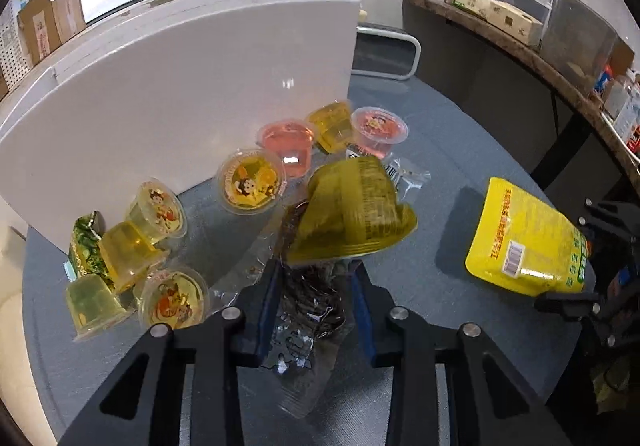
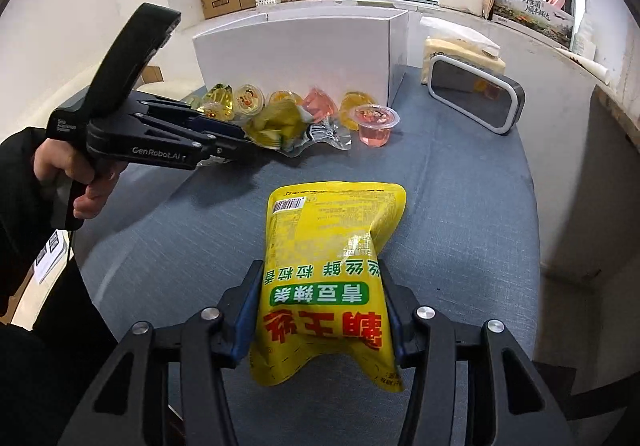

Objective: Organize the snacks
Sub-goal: 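Grasp the clear jerky packet with the left gripper and lift it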

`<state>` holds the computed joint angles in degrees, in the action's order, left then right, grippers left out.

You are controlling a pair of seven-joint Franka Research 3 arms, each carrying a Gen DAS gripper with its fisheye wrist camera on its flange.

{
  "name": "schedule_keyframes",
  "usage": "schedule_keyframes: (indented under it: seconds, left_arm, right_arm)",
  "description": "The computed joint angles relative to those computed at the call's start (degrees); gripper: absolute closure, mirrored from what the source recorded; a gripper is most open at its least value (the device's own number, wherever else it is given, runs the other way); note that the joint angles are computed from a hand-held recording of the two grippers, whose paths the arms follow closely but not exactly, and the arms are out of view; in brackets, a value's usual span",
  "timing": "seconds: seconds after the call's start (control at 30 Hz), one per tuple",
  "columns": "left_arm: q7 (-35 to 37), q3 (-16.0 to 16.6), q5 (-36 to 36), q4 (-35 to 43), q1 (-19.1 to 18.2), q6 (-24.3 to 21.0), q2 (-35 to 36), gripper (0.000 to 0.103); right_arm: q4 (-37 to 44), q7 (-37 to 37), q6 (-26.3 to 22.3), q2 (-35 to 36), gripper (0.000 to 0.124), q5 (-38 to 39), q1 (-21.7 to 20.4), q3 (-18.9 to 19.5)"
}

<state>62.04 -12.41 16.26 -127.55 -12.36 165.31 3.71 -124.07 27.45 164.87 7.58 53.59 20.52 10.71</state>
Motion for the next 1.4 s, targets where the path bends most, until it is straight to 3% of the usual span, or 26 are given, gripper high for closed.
schedule_keyframes:
  seconds: [0.2,0.5,0.73,0.9,1.1,1.23,1.4]
  left_arm:
    - [-0.09,-0.24,-1.02,0.55,-0.25,-2.12,-0.43,0.096]
    - [3.19,0.28,-7.97,-5.62,-0.66,2.04,-8.30,0.102]
    - [-2.81,0.81,-5.45,-11.58,-0.23,6.00,-15.85,0.102]
    - [-8.75,-0.87,-0.66,-14.85,2.40,7.16,-22.22,0.102]
    - [-20.00,-7.27,8.30,-15.27,11.94,6.37,-29.81,0.102]
    - [-26.83,-10.29,13.99,-12.62,17.92,6.72,-30.46,0.102]
    - [-33.92,-12.91,21.27,-7.28,24.30,6.63,-27.06,0.102]
  right_arm:
    - [-0.68,-1.11,0.94,-1.18,0.068,1.74,0.18,0.02]
    - [0.03,-3.93,0.83,-2.34,0.068,4.43,1.04,0.24]
    - [0.50,-5.77,1.57,-3.95,0.068,6.30,2.64,0.08]
    - [2.61,-8.12,1.43,-4.30,0.068,8.80,3.45,0.02]
    - [7.28,-9.23,2.16,-2.81,0.068,9.43,4.48,0.64]
    - [12.27,-7.99,4.22,0.03,0.068,7.76,5.30,1.73]
    - [20.92,2.49,9.17,6.72,0.068,-1.62,7.18,1.94]
